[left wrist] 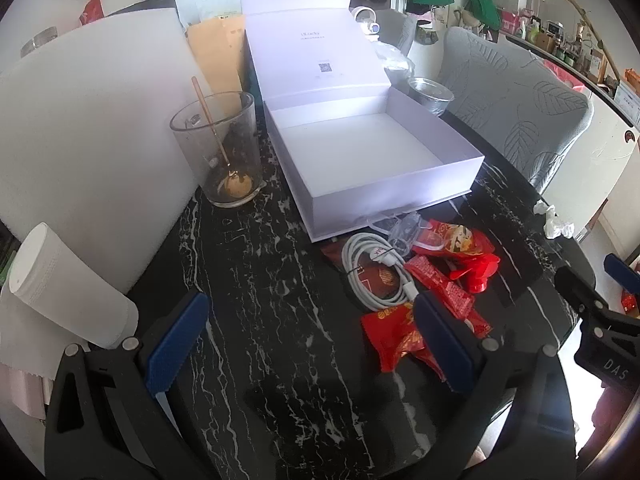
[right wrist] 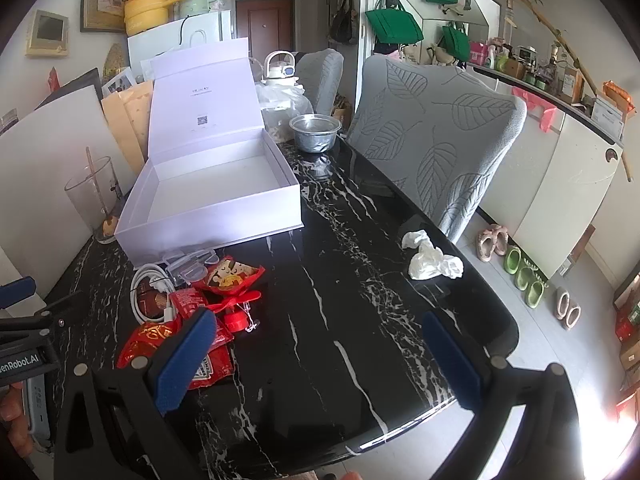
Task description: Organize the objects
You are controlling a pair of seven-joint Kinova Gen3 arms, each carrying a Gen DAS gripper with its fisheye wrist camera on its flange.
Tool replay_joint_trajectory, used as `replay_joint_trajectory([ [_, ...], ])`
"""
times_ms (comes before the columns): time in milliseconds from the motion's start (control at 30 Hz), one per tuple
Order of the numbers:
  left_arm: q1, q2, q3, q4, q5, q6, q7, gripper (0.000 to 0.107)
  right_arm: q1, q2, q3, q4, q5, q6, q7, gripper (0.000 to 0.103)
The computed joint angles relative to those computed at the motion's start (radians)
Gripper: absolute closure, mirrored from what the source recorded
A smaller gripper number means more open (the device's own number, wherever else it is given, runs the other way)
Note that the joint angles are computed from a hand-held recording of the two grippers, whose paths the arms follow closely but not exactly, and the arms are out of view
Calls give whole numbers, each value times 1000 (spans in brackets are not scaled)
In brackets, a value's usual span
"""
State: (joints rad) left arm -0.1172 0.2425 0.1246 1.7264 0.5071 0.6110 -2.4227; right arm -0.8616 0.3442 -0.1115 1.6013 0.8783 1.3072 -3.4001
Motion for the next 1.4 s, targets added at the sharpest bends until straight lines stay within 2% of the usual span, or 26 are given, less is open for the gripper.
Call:
replay_joint_trajectory([
  [100, -11, 6, 2, -13, 14, 24, -12, 5, -1, -2, 0, 1, 4, 0, -1, 0],
  [1400, -13, 3, -8, -13, 6, 45, -11, 5, -9, -9, -8, 11, 12, 14, -20, 0],
])
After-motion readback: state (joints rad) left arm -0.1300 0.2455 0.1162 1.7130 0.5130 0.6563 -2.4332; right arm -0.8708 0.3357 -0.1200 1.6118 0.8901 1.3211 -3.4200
